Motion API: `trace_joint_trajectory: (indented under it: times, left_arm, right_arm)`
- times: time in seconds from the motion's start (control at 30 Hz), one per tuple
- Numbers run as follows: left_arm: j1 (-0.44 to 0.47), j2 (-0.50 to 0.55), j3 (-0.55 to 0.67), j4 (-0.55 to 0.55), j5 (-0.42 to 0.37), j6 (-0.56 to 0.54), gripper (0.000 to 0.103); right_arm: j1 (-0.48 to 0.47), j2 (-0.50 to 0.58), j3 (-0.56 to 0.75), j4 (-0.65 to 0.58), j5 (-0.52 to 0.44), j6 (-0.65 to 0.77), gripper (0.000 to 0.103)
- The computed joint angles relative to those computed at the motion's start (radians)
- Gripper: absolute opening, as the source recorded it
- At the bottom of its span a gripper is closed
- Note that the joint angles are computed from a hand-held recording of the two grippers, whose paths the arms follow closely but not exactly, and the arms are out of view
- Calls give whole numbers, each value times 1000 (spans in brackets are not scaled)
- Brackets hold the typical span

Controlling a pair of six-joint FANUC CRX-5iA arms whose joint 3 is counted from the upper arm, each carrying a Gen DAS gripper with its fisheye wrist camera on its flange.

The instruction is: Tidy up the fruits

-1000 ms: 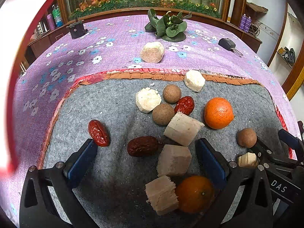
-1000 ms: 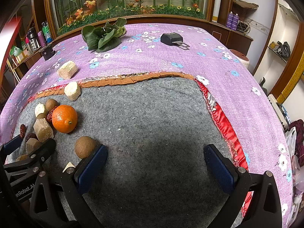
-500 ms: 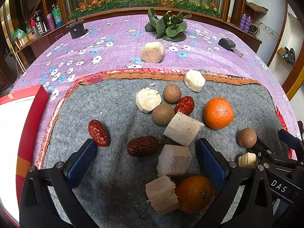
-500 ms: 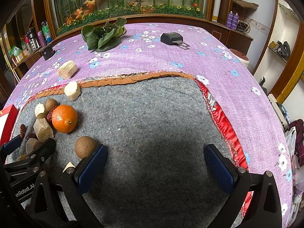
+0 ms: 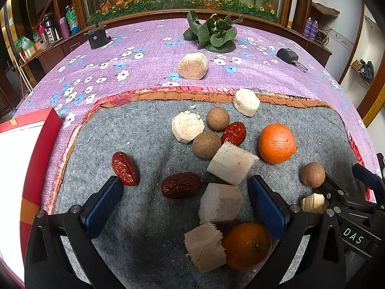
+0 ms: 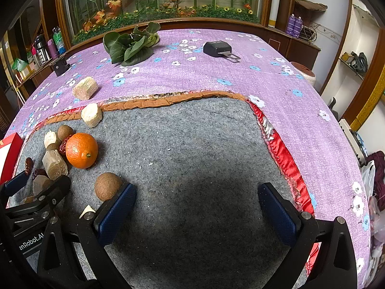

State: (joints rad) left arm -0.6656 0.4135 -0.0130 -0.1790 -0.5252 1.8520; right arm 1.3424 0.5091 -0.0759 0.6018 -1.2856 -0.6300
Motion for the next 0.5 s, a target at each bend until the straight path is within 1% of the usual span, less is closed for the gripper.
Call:
trace_joint_trajectory:
  times: [0.4,0.43,0.5]
  left_arm:
    - [0,1,1,2,0,-1,103]
    - [1,-1,-3,18,-2,-30,103]
    - [20,-21,-45,125,-7,-180,103]
  right_arm:
    - [-1,4,9,-3,-5,2,103]
    - [-1,4,11,-6,-6,7,103]
    - [-3,-16,-5,-10,22,42,103]
